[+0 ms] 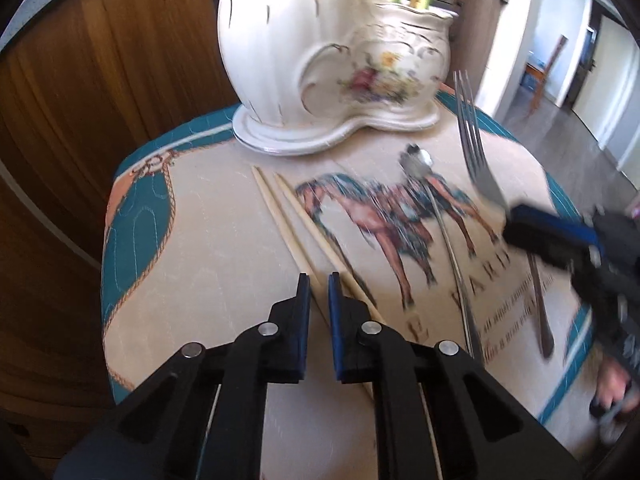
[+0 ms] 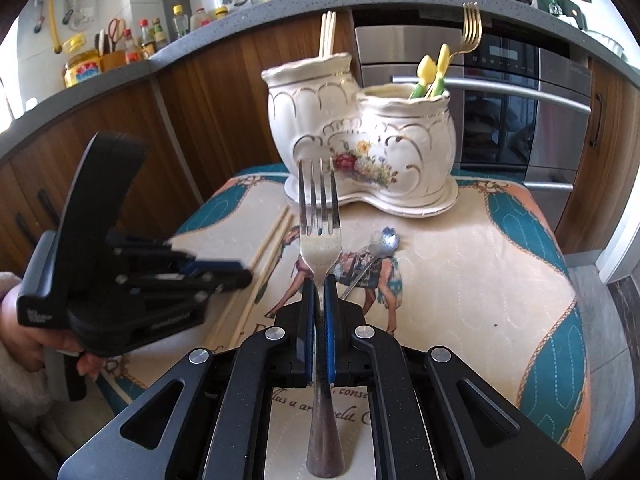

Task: Organize utensils
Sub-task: 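Grasp a silver fork with the right tool while the left tool grasps a fourth chopstick, then lift the chopstick with the left tool while the right tool carries the silver fork toward the holder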

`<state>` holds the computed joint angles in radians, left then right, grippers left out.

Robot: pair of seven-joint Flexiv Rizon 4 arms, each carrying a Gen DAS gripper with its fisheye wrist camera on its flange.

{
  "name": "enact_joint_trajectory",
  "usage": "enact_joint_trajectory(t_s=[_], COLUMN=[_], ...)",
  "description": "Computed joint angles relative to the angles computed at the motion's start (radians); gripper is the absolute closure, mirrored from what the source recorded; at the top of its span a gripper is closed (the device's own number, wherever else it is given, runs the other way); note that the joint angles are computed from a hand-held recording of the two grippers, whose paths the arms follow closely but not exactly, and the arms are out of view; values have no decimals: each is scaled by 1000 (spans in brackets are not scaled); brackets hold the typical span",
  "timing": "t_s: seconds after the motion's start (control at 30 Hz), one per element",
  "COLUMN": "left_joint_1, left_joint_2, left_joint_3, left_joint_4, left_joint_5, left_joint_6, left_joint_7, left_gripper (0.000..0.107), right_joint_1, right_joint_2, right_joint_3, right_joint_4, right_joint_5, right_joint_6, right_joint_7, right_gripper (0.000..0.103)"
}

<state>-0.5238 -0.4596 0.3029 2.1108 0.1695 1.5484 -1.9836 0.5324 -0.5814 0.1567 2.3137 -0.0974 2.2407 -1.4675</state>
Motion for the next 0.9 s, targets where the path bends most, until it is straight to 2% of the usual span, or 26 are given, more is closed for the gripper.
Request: enact_joint_trajectory(t_s=[0.13,0.2,0.23,0.27,0.3,0.33,0.43,0.47,0.5,0.53,0.6,0.7,0.83,0.9], left_joint_1=[116,133,134,119,99,79,81,71,75,81,88,133,152,135], left_joint_2=[62,91,102,102,100,95,86,84,85,88,95,104,128,147], left_joint_3=[-127,-146,-147,-128,-102,-76,-70,-60,-64,-72,-83,-119,-114,-85], left_joint_4=[82,107,115,107,97,83,70,64,65,67,71,95,130,142], left_joint_5=[-31,-34,-33,-28,-12,9,44,61,69,76,89,78,80,92], left_joint_6=[1,-26,-38,-54,-70,-88,-87,-90,-88,-86,-90,-60,-11,22], left_joint_7=[102,139,144,126,100,70,27,8,-1,-3,-4,16,28,22], left_gripper=[97,97,97,91,79,73,71,71,77,91,99,100,101,101], right_joint_1=[-15,-10,-8,-5,-5,-2,2,5,1,-2,-4,-19,-24,-25], right_joint_2=[3,4,3,3,3,4,7,9,11,13,14,13,14,14], right_joint_3=[5,5,6,5,4,3,0,-2,0,1,3,11,15,16], right_joint_4=[1,0,-1,-2,-3,-5,-2,0,2,3,5,7,13,13], right_joint_5=[-13,-11,-11,-9,-10,-7,-3,0,-2,-3,0,-12,-11,-9], right_joint_6=[-3,-4,-4,-5,-7,-9,-8,-6,-5,-3,6,27,67,94], right_joint_7=[8,8,8,8,8,8,4,1,1,1,1,4,1,-3], right_gripper=[97,97,97,97,97,97,97,97,97,97,97,97,97,97])
